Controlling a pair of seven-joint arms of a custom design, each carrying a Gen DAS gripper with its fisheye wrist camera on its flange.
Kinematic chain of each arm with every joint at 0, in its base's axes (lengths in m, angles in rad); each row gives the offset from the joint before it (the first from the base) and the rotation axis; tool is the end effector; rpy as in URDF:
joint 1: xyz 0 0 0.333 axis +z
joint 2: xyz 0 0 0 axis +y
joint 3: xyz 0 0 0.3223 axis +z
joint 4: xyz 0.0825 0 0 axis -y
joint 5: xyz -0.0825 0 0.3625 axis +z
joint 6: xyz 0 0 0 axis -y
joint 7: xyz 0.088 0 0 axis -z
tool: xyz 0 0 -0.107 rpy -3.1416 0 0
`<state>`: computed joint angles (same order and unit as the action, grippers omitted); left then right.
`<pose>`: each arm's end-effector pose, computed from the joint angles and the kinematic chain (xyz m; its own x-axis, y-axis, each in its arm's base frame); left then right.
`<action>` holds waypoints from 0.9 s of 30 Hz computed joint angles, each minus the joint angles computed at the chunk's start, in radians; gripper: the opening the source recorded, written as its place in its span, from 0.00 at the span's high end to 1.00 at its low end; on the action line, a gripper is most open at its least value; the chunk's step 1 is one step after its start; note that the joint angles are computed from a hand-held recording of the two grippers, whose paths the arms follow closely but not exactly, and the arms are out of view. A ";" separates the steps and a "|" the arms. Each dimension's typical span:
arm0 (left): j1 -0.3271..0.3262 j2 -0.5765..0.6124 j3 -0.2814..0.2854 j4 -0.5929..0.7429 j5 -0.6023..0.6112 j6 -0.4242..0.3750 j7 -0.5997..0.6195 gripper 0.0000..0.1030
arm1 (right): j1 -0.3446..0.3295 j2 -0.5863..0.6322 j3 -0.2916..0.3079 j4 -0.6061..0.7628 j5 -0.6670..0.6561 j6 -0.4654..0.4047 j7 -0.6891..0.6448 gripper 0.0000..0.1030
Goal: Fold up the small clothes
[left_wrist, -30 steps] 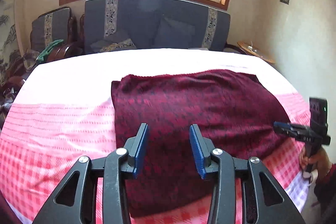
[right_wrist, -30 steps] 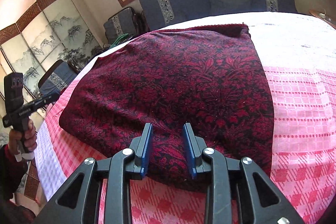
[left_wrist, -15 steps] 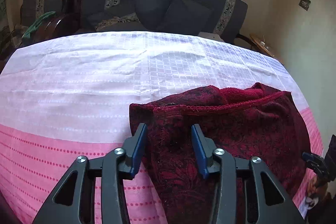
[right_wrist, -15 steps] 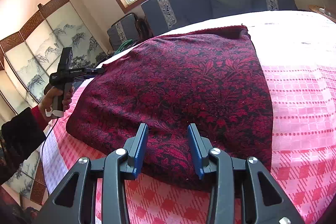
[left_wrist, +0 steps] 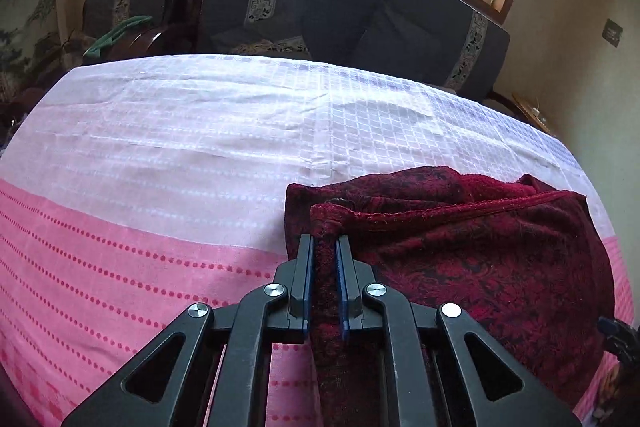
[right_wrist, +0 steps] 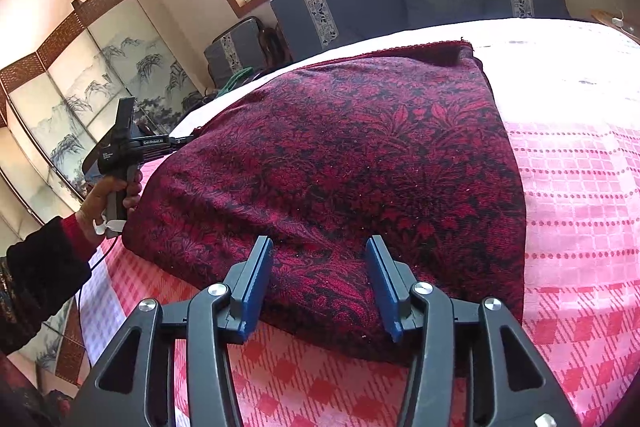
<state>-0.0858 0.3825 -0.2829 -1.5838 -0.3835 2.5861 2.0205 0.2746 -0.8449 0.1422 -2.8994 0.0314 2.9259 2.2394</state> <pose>0.6608 -0.2137 0.5084 -0.5302 -0.8283 0.1812 -0.7022 0.3092 -0.6413 0.2853 0.1284 0.5092 -0.0914 -0.9075 -0.4099 -0.6741 0.3594 -0.6453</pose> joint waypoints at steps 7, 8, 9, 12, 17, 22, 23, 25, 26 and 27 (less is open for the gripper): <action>-0.001 -0.023 0.017 -0.029 0.076 0.046 -0.045 0.58 | 0.006 0.002 0.003 0.001 -0.003 0.004 -0.002 0.46; 0.014 -0.038 0.009 -0.043 0.046 0.053 -0.040 0.58 | 0.007 -0.001 0.003 -0.001 -0.002 0.006 0.000 0.45; 0.028 -0.057 0.001 -0.060 0.015 0.057 -0.028 0.58 | 0.007 -0.001 0.004 -0.002 -0.002 0.008 0.001 0.45; 0.072 -0.144 -0.036 -0.135 -0.111 0.037 0.105 0.58 | 0.010 -0.003 0.001 -0.008 -0.001 0.021 0.002 0.43; 0.050 -0.303 -0.025 -0.301 -0.221 -0.022 0.266 0.72 | 0.008 -0.003 0.003 -0.008 -0.002 0.021 0.001 0.41; 0.004 -0.300 0.040 -0.358 -0.251 -0.060 0.231 0.89 | 0.005 -0.002 0.008 -0.006 -0.006 0.016 0.005 0.40; 0.003 -0.298 0.051 -0.346 -0.273 -0.085 0.227 0.90 | 0.005 -0.001 0.007 -0.005 -0.007 0.015 0.004 0.39; 0.014 -0.300 0.068 -0.322 -0.373 -0.141 0.236 0.89 | 0.007 0.000 0.004 -0.005 -0.008 0.016 0.001 0.38; 0.021 -0.298 0.077 -0.303 -0.407 -0.175 0.228 0.88 | 0.008 0.000 0.003 -0.006 -0.008 0.020 0.000 0.37; 0.030 -0.291 0.087 -0.275 -0.439 -0.221 0.219 0.86 | 0.007 -0.005 0.004 -0.010 -0.008 0.026 0.002 0.37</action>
